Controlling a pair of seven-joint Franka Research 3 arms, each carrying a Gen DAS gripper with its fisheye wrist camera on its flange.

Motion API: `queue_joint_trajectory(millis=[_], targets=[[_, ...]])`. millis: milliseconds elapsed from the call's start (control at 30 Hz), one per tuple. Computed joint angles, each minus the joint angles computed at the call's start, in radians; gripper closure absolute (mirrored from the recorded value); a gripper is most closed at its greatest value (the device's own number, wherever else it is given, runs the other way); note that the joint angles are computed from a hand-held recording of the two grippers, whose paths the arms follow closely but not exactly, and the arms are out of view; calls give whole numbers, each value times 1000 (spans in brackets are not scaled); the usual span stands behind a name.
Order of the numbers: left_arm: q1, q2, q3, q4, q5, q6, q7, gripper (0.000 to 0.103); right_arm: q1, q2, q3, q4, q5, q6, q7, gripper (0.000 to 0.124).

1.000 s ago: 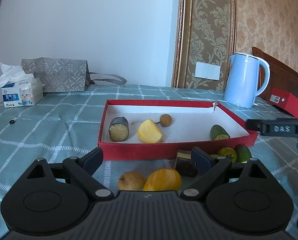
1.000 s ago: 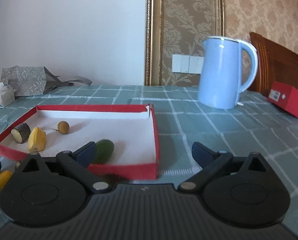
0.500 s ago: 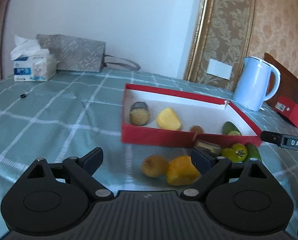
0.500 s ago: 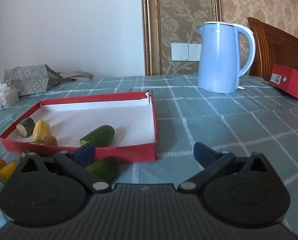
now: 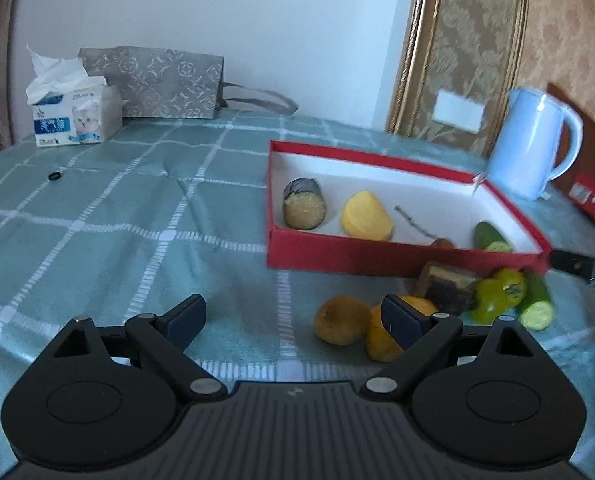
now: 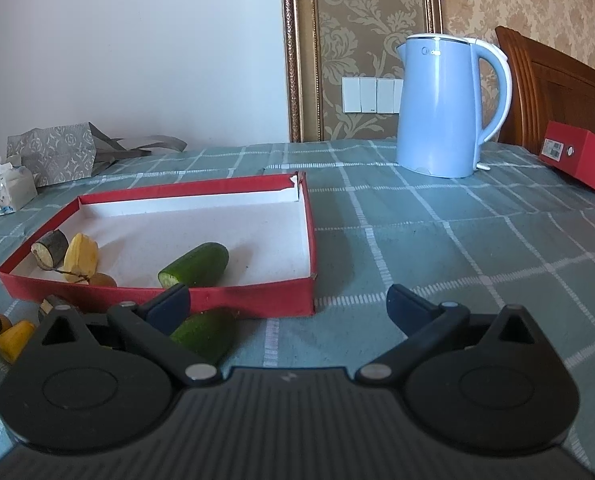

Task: Organize fruits
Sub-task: 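Grasp the small round tan fruit with the left gripper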

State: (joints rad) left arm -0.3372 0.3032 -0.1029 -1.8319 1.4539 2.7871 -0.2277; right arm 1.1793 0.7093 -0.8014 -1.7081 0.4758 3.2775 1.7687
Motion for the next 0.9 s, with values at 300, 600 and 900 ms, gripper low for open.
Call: queue_joint_trajectory(millis=[300, 600, 900], targets=[[-47, 38, -6, 60, -133, -164, 212, 59, 5, 0, -11, 3, -32, -31, 21, 21], [-44, 38, 10, 55, -124, -104, 205, 72, 80, 36, -108, -28, -23, 2, 84, 21], [-15, 24, 31, 29, -10, 45, 41, 74, -14, -120, 56, -132, 19, 71, -71, 21]])
